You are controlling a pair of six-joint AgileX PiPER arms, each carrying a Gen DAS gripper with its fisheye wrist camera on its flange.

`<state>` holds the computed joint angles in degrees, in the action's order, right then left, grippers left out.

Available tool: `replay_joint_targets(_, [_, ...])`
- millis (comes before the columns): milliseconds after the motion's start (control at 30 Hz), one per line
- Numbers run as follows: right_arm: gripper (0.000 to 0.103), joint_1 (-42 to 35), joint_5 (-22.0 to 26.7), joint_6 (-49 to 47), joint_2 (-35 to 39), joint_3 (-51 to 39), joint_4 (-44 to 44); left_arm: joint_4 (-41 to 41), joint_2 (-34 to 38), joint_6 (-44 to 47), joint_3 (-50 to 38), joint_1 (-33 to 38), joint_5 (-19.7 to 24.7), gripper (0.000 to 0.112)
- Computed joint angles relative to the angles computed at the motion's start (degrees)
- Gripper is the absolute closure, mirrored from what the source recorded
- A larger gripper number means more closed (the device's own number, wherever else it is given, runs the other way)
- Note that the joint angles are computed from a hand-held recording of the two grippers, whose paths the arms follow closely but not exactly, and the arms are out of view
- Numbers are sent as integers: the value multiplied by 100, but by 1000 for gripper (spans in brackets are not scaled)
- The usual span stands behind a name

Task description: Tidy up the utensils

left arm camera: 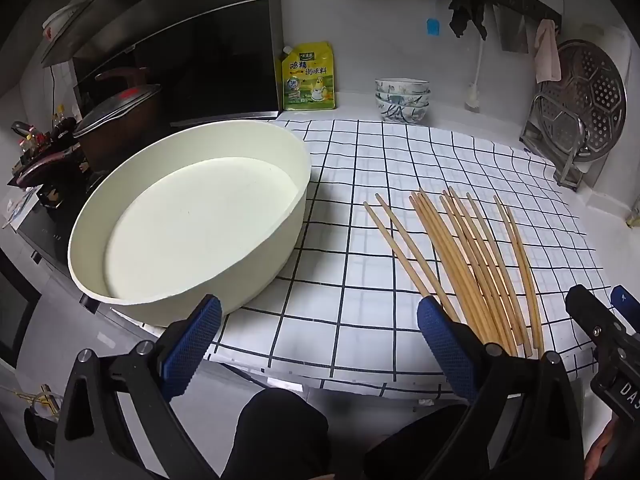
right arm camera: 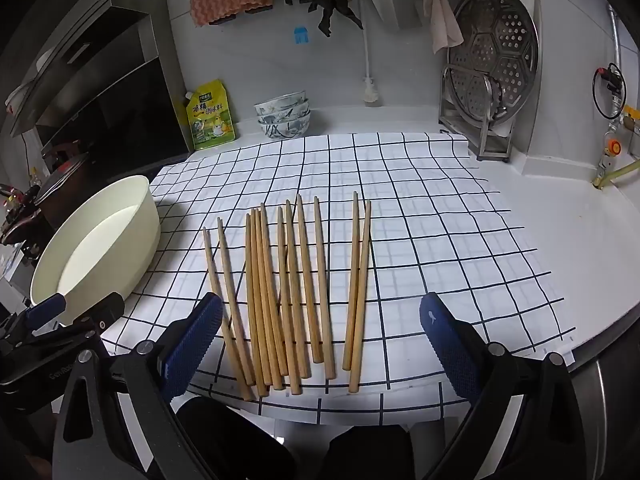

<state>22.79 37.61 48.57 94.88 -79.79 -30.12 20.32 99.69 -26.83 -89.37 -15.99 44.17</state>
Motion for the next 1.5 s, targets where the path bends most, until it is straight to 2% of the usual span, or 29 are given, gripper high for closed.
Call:
replay_joint_targets(267, [9, -14, 0, -35, 5, -3, 51, 16, -25, -42, 36, 1, -41, 16])
replay_joint_targets(467, [9, -46, -20, -71, 69, -65, 69, 110, -41, -182, 227, -33, -240, 16])
replay_joint_targets(667, [9, -10, -46, 0, -45, 42, 10, -21, -19, -78, 73, 12, -84, 16])
replay_joint_targets(1500, [9, 34, 33, 8, -62, -10, -32, -38, -48, 16, 66, 13, -105, 16])
